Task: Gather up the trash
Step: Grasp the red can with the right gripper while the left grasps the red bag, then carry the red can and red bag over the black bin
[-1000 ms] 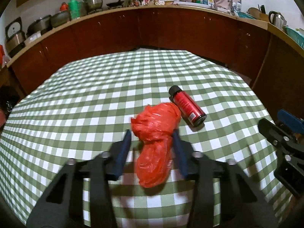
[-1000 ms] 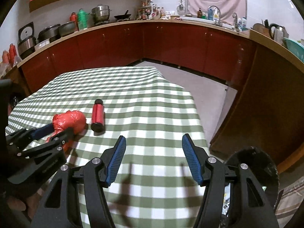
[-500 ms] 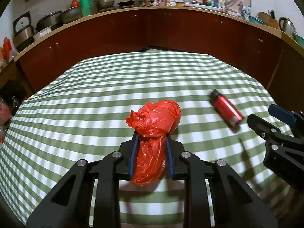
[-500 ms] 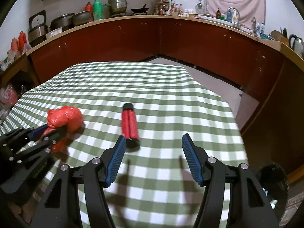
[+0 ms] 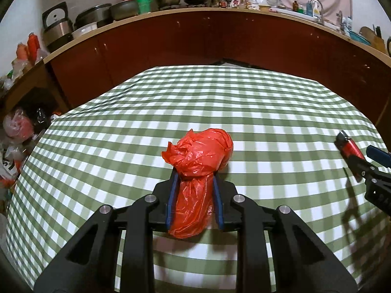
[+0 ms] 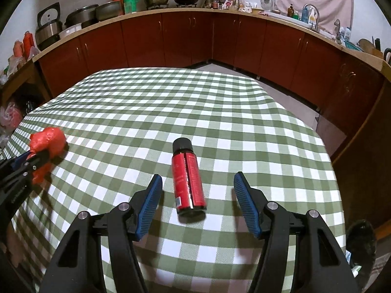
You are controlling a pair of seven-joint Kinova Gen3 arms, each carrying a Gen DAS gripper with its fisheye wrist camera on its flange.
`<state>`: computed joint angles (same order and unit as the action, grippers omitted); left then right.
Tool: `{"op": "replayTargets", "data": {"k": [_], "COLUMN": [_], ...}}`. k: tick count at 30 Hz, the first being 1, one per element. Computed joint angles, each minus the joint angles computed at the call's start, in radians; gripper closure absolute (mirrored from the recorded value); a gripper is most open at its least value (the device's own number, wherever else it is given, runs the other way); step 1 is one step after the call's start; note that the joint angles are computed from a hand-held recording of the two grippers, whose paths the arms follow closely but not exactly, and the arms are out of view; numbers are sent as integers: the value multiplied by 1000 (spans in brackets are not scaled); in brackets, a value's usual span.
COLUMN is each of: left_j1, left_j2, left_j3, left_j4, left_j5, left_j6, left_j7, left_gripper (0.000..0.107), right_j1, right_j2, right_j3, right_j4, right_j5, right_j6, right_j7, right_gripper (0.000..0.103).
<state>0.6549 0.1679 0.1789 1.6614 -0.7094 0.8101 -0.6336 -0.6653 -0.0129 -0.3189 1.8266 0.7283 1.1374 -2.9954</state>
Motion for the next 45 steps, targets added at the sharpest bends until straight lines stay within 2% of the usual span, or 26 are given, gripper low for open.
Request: {"op": "replayTargets", "data": {"k": [3,11,21,32,45], "left_j1": [-11,-20,-2,50,188], "left_j2": [-1,-5,-15,-41,-19], "left_j3": [-4,-4,8,58,124], "left_j4": [6,14,27,44,-16], "left_j5": [9,14,4,-14,-43], "left_j6": [-7,-19,-7,15,60], "left_j7": [-10,-15,11,63,108], "left_gripper": [84,84,84,84,84], "right_j1": [3,3,-29,-45,-1], "right_j2": [12,26,9,-87,-234], "right_j3": [6,21,-1,-85,-216], "right_j4": [-13,-35,-22,43,130], "right_j5": [-11,-41,-34,-26,-69], "right_j6": [1,-14,18,111,275], "right_j7": [20,65,15,-93,-205], "right_gripper": [49,78,78,78,78]}}
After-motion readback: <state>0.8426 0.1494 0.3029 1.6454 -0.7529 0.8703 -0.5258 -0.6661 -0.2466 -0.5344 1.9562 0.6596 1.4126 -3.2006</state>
